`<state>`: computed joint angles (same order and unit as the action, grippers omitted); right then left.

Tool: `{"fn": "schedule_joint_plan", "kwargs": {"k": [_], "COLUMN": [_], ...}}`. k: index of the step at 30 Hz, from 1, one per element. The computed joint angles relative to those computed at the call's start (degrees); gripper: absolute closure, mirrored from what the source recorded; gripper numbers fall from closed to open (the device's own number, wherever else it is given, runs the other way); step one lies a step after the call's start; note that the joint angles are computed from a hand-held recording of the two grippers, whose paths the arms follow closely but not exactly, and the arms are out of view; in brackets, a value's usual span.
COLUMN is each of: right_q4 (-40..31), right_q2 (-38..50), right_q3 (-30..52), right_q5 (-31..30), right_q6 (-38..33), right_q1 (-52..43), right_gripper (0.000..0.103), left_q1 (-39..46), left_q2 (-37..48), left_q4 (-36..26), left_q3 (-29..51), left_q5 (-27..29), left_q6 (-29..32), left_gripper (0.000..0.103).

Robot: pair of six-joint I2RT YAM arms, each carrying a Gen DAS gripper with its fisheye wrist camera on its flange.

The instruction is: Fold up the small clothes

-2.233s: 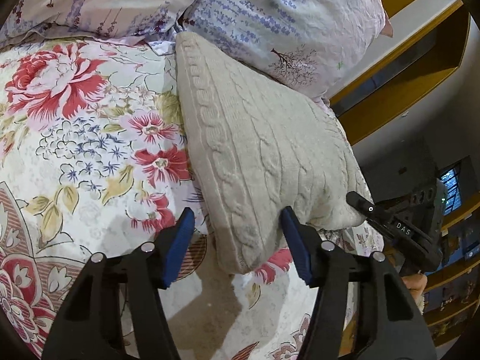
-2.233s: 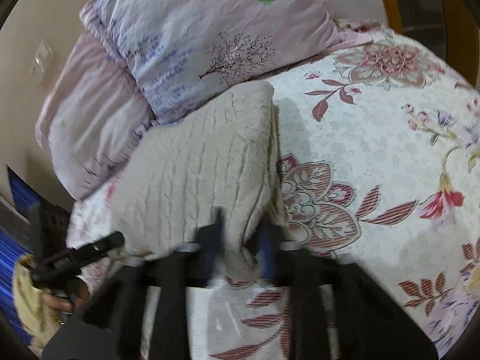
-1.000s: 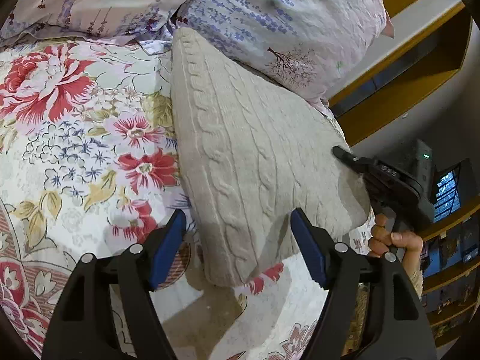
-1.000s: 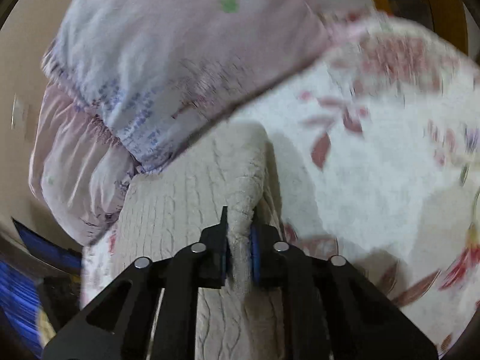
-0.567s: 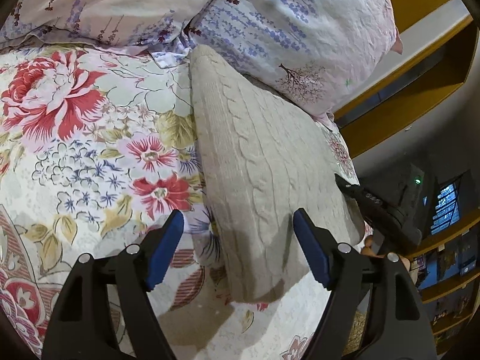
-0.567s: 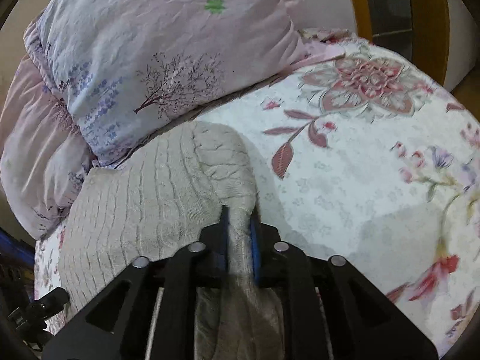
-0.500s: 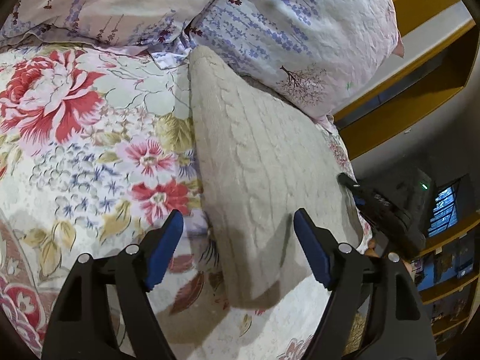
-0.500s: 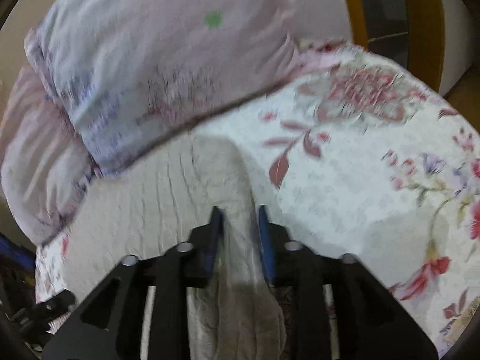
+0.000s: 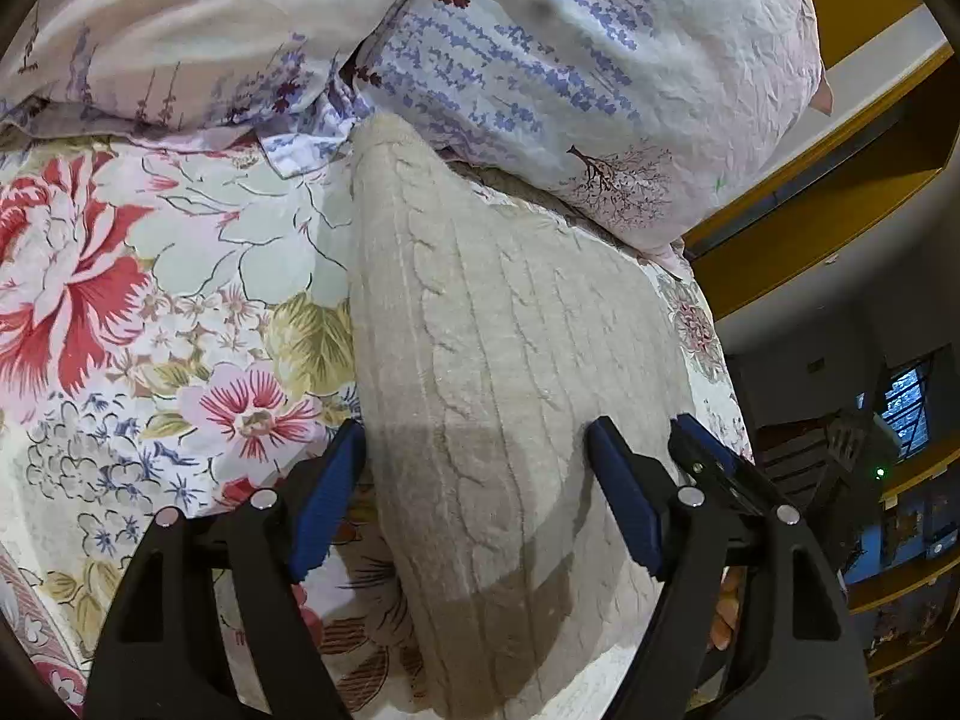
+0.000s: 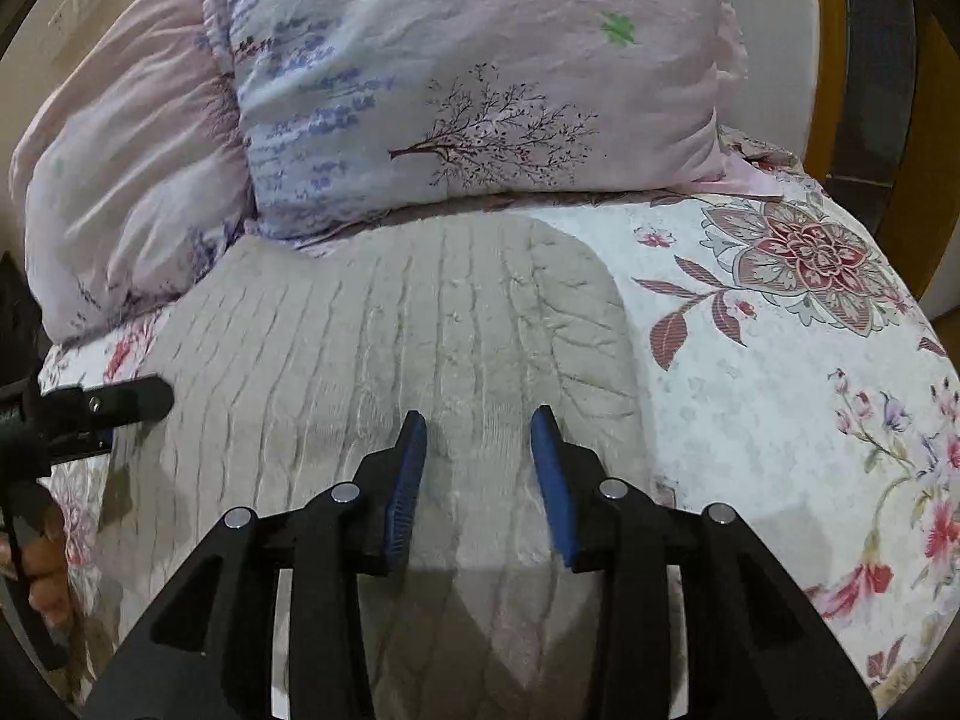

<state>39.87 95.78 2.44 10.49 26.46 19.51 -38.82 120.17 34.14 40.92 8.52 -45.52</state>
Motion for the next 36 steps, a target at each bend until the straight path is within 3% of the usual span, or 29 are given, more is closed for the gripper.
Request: {"fn": "schedule_joint_plan", "kwargs": {"k": [3,5,7,13,21,26,28,36], "right_q4": [-7.4,-8.9,-11.2,-15.6,-13.9,-13.7,-14.9,-14.7], "right_q2": [-9.6,-15.4,-18.3,-0.6,10.9,11.7,13.0,13.9], "right_q3": [-0.7,-2.2,-1.6,9.5,14.1,14.9,16.0,16.4], "right_q5": [-8.6,-19.4,-28.4,-41.9,-47.9,-49.8,-51.5,-53.7], "right_q6": [-2.7,-4.6,-6.1,-10.6,-12.3,-12.8,-13.5,-14.5], "right_q1": [-7.0,-17.2,-27.7,-41.6,-42.1,-41.0,-40.4,-39.8], "right_gripper": [0.058,0.033,0.03,0.03,0.031,0.031,0.042,0.042], "left_q1": [0.9,1.7,2.5,3.8,3.4,2.9,2.7,2.5], "left_q2": [1.0,1.6,2.4,3.7,4.0,5.0,5.1,5.3], "left_q4": [2.2,3.3,3.9,4.2,-1.1,-4.2,-4.7,-5.7], "left_q3": [-0.8,-0.7,-0.3,0.6,4.4,7.5,8.0,8.9], "left_q5": [2.1,4.2,5.8,8.1,6.1,5.1,4.8,3.7], "left_q6": [-0.6,-0.8,-1.2,-1.4,1.8,4.1,4.7,5.9], "left_gripper": [0.025,0.025,0.025,0.025,0.025,0.025,0.024,0.024]}}
